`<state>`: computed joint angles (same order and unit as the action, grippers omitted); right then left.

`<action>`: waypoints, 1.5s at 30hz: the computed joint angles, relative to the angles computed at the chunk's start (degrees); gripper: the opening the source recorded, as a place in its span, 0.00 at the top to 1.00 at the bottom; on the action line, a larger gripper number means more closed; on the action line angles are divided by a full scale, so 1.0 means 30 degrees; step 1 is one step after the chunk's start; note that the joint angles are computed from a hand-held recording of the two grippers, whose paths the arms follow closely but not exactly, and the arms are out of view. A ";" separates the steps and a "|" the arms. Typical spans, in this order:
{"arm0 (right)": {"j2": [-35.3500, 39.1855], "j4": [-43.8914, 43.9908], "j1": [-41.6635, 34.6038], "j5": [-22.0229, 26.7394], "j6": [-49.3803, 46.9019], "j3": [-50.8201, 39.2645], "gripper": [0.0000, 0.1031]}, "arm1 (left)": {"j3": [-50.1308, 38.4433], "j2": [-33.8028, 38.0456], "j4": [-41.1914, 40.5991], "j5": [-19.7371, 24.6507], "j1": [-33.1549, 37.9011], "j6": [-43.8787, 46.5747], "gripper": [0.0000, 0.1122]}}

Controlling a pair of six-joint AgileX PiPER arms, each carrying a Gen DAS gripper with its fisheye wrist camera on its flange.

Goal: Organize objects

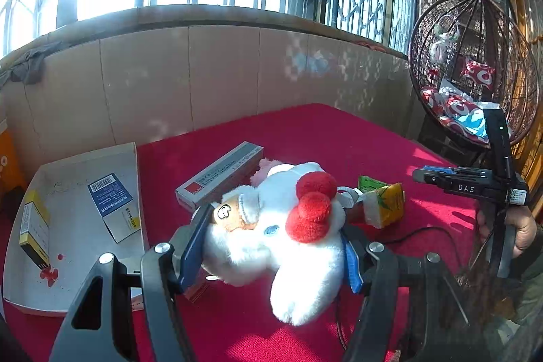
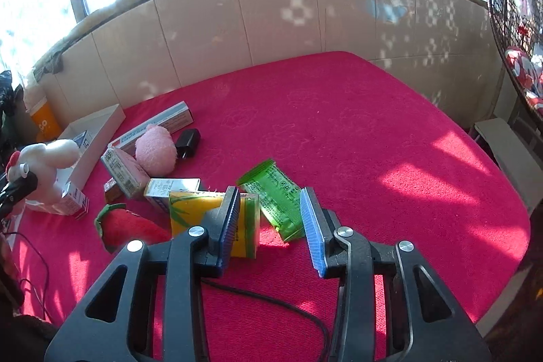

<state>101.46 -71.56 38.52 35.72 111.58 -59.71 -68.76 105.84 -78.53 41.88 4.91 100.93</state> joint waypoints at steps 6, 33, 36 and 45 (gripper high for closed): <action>-0.0049 0.1583 0.1024 -0.0180 -0.7035 -0.1136 0.39 | 0.0124 -0.0012 0.0191 0.0042 -0.0067 -0.0034 0.41; -0.0440 1.0983 -0.0640 -0.4427 -1.9482 -0.3768 0.74 | 0.0216 0.0147 -0.0108 0.0737 0.0371 -0.0522 0.41; -0.1039 1.1877 -0.0562 -0.6141 -1.9093 -0.3471 0.74 | 0.0338 0.0018 -0.0341 0.0802 0.0503 -0.0353 0.41; 0.0776 1.1473 0.0978 -0.4292 -1.9673 -0.7285 0.74 | 0.0180 0.0043 -0.0932 0.1279 0.1325 -0.0340 0.41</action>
<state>103.78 -37.14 41.45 22.85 52.56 -81.57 -68.22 105.97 -81.32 45.72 8.89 99.91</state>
